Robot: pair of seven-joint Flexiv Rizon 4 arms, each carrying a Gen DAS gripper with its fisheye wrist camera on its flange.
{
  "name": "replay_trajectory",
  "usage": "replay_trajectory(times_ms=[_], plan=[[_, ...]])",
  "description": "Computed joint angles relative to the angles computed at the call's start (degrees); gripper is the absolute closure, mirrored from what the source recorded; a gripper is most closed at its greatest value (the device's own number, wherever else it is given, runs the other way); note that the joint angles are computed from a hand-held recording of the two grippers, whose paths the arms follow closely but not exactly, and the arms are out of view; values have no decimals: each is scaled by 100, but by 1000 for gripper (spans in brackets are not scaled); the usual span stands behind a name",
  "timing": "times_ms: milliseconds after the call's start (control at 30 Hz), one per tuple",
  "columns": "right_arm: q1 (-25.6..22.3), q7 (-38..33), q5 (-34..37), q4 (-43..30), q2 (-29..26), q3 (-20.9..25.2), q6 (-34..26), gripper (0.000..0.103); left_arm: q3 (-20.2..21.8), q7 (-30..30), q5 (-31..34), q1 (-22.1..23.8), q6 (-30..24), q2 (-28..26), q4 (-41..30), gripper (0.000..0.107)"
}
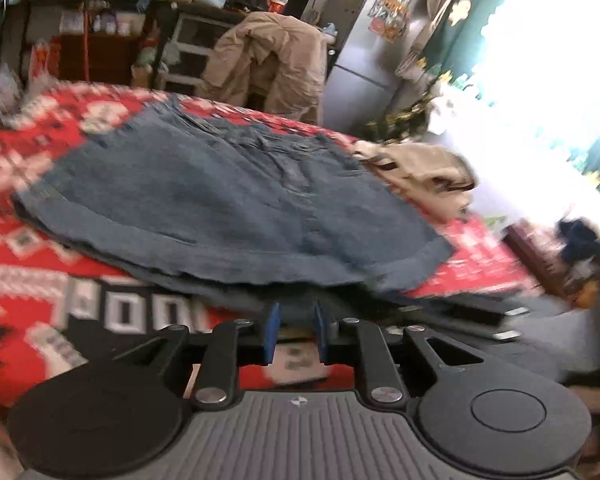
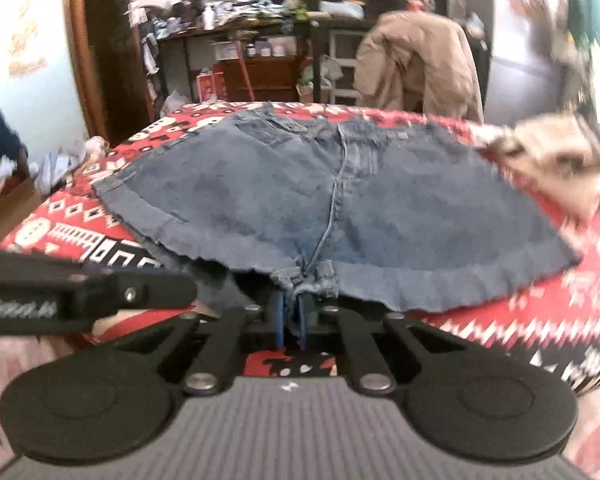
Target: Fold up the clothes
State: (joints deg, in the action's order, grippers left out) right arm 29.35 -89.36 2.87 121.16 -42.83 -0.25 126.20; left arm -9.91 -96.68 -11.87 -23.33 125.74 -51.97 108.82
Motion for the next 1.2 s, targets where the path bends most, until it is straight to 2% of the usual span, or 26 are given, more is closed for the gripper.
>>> replay_trajectory(times_ms=[67, 133, 233, 333, 500, 633, 800, 933, 1067, 1133, 1200], plan=[[76, -126, 43, 59, 53, -71, 92, 96, 527, 327, -515, -421, -100, 156, 70, 86], [58, -193, 33, 83, 86, -65, 103, 96, 848, 608, -913, -618, -170, 259, 146, 85], [-432, 191, -317, 15, 67, 311, -167, 96, 1359, 1151, -1598, -902, -265, 332, 226, 85], [-738, 469, -617, 21, 74, 511, -174, 96, 1723, 1800, -2184, -1040, -505, 370, 243, 85], [-1083, 820, -1075, 26, 94, 679, -191, 96, 1879, 2580, -2301, -833, -798, 434, 294, 85], [-1067, 950, -1188, 23, 100, 629, -220, 95, 1985, 3038, -2338, -818, -1023, 322, 159, 85], [-1013, 1059, -1200, 28, 119, 571, -309, 95, 2032, 3333, -2203, -809, -1260, 128, -111, 85], [-992, 1107, -1215, 22, 136, 548, -365, 95, 2018, 3213, -2248, -796, -1151, 18, -240, 85], [-986, 1112, -1231, 30, 150, 536, -375, 95, 1694, 2805, -2314, -520, -785, 37, -265, 86], [-989, 1114, -1244, 33, 153, 534, -387, 95, 1493, 2688, -2223, -325, -753, 82, -266, 86], [-961, 1091, -1246, 37, 153, 511, -411, 95, 1489, 2731, -2185, -321, -839, 73, -310, 85]])
